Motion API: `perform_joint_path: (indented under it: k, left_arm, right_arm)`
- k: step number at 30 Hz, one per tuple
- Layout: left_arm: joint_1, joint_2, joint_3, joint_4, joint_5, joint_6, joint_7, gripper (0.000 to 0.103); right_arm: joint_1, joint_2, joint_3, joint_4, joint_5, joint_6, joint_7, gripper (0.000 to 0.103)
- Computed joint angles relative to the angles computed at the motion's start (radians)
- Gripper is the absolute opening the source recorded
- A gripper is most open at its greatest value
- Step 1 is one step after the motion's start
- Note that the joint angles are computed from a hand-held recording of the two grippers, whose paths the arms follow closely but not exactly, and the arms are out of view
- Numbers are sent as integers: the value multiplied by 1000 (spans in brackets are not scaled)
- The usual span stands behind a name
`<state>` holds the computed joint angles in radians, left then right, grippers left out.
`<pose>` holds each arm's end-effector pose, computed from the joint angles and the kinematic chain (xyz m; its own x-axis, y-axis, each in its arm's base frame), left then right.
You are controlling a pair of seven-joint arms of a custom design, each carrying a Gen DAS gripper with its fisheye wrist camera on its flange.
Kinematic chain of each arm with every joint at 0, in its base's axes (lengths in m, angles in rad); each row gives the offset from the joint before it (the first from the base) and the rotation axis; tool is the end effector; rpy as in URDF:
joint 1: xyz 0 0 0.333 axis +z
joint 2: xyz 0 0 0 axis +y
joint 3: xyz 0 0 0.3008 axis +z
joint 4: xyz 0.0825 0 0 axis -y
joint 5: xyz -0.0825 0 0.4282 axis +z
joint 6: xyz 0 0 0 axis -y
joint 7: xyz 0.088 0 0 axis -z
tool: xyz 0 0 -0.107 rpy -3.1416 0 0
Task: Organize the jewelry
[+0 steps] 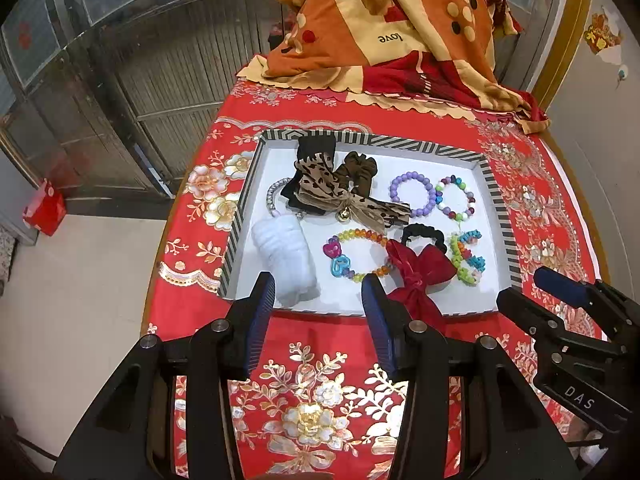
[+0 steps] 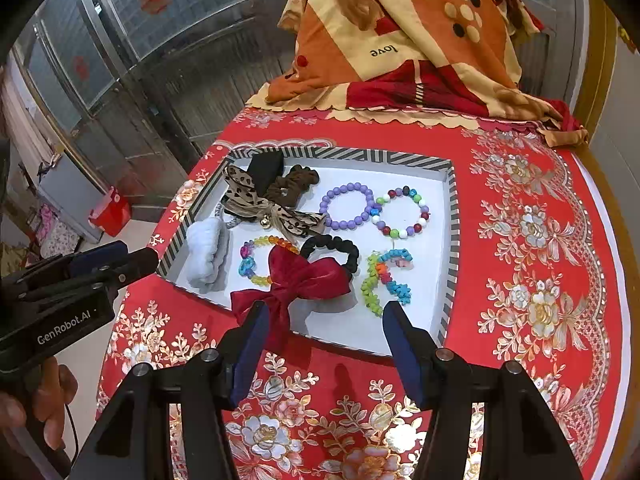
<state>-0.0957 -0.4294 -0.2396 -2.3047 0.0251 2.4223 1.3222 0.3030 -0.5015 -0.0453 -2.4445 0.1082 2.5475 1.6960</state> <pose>0.4845 -0.1789 0.5389 -0.1086 -0.9941 0.0058 -0.8489 0.0897 -0.5208 0.4744 0.1222 0.5192 0.1161 -0.9746 -0.1913 -0.8405 0.0063 -0.5417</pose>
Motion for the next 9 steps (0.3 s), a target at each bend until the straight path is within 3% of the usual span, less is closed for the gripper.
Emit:
perform_joint_path:
  k: [9]
  left_arm:
    - [3, 38, -12, 37, 34, -1, -12, 45]
  right_arm:
    - [-17, -1, -19, -15, 5, 27, -13, 57]
